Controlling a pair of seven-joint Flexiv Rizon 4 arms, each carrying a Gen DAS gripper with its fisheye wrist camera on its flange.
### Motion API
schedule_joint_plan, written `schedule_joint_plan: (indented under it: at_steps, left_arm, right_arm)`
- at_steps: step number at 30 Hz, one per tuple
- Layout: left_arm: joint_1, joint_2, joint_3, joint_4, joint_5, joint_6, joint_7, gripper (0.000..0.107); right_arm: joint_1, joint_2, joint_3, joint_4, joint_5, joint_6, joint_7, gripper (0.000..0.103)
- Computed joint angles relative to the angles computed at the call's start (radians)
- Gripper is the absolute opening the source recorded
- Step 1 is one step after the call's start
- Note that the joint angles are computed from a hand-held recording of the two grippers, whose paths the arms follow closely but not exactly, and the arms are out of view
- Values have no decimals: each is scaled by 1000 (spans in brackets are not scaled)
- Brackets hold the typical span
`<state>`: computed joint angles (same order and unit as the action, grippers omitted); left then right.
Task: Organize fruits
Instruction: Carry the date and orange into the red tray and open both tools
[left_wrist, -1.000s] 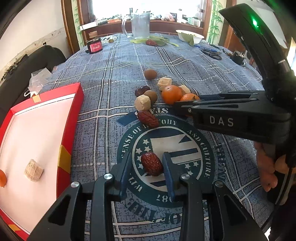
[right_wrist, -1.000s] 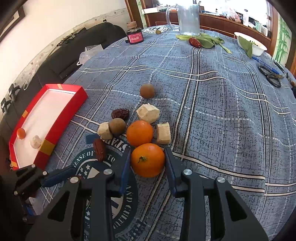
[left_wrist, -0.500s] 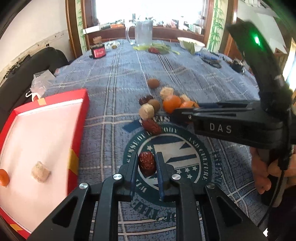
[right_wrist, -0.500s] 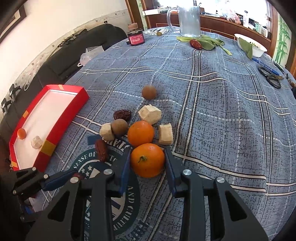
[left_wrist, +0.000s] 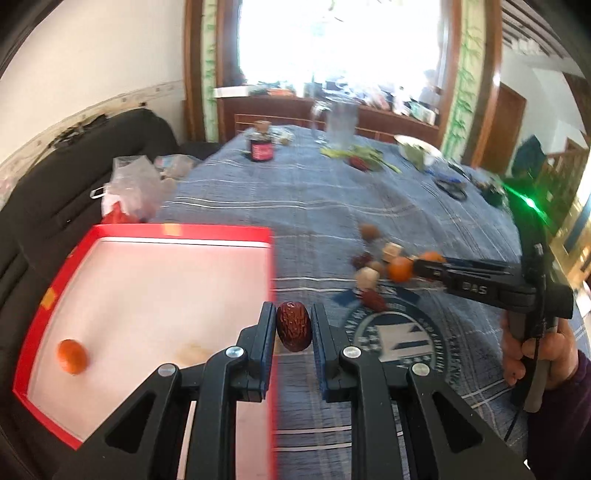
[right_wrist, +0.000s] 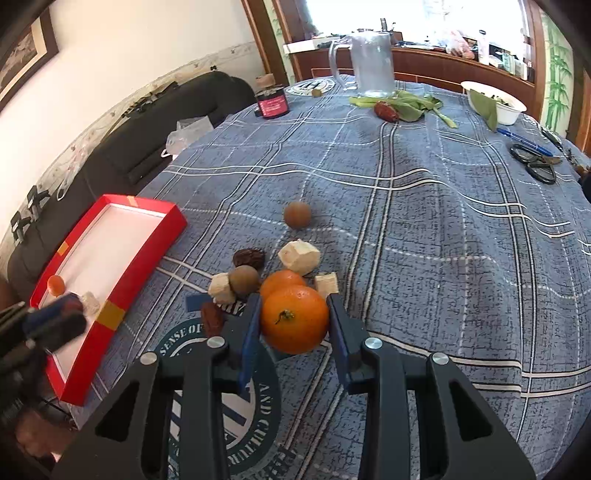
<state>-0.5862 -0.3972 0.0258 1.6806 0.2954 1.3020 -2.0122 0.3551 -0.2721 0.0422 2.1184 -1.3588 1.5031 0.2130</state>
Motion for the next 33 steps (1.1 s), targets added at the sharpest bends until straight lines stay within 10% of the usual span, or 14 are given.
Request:
schedule_joint_plan:
  at_steps: [14, 33]
  left_arm:
    - [72, 71, 35, 126, 12, 80, -61, 18]
    - [114, 75, 55, 86, 91, -4, -116, 18]
  right_arm:
    - [24, -2, 64, -83, -195, -118, 197, 37]
    - [230, -161, 26, -285, 6, -75, -113, 37]
